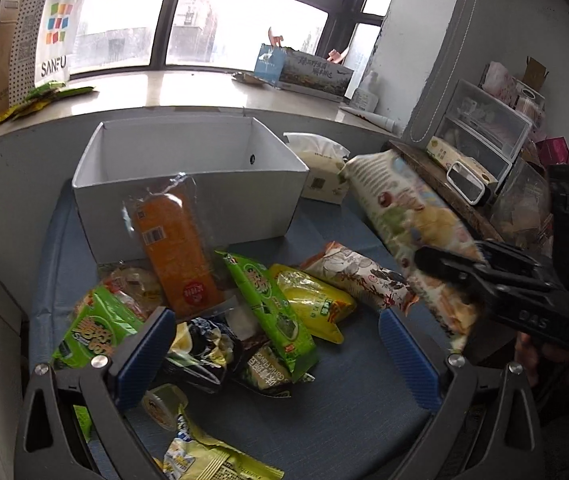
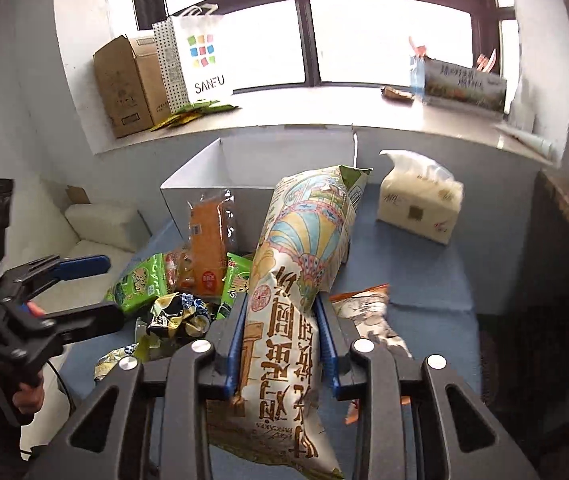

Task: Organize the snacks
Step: 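Grasp the large printed rice-cracker bag with the right gripper while the left gripper grasps a green stick snack, then lower the rice-cracker bag into the white box with the right gripper while the left drops the green snack in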

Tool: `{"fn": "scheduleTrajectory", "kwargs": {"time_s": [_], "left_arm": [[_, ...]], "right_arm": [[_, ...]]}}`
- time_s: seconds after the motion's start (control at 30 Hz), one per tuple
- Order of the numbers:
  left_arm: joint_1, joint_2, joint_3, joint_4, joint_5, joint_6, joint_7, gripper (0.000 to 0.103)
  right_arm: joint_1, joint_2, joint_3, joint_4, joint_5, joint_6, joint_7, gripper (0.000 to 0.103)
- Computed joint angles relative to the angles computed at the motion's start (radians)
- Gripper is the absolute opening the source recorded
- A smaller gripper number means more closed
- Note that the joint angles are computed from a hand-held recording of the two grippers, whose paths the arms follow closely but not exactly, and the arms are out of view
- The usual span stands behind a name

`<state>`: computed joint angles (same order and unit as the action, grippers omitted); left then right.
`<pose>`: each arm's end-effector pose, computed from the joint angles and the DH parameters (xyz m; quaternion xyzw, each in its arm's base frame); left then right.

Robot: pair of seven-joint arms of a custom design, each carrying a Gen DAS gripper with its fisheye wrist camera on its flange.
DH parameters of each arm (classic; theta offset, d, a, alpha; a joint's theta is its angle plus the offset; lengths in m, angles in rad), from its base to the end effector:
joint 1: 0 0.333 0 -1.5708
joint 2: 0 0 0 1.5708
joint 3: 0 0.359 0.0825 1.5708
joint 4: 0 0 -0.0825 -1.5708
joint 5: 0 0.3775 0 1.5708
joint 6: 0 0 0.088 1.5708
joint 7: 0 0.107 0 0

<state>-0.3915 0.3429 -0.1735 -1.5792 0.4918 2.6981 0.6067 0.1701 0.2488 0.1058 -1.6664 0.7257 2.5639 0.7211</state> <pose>0.6080 -0.3791 0.5764 -0.6700 0.6226 -0.3696 0.1637 0.6638 0.1685 0.5757 -0.8104 0.4143 -0.1216 0.3960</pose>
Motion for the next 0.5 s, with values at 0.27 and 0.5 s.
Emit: {"fn": "scheduleTrajectory", "kwargs": {"time_s": [0.27,0.5], "left_arm": [[0.013,0.267,-0.052,0.363,-0.225,-0.248,0.173,0.103],[-0.018,0.451,-0.029,0.636,-0.308,-0.440,0.191,0.097]], "right_arm": [[-0.020,-0.111,-0.017,-0.095,0.134,0.074,-0.125,0.034],[-0.024,-0.129,-0.037,-0.110,0.179,0.071,-0.152,0.034]]}}
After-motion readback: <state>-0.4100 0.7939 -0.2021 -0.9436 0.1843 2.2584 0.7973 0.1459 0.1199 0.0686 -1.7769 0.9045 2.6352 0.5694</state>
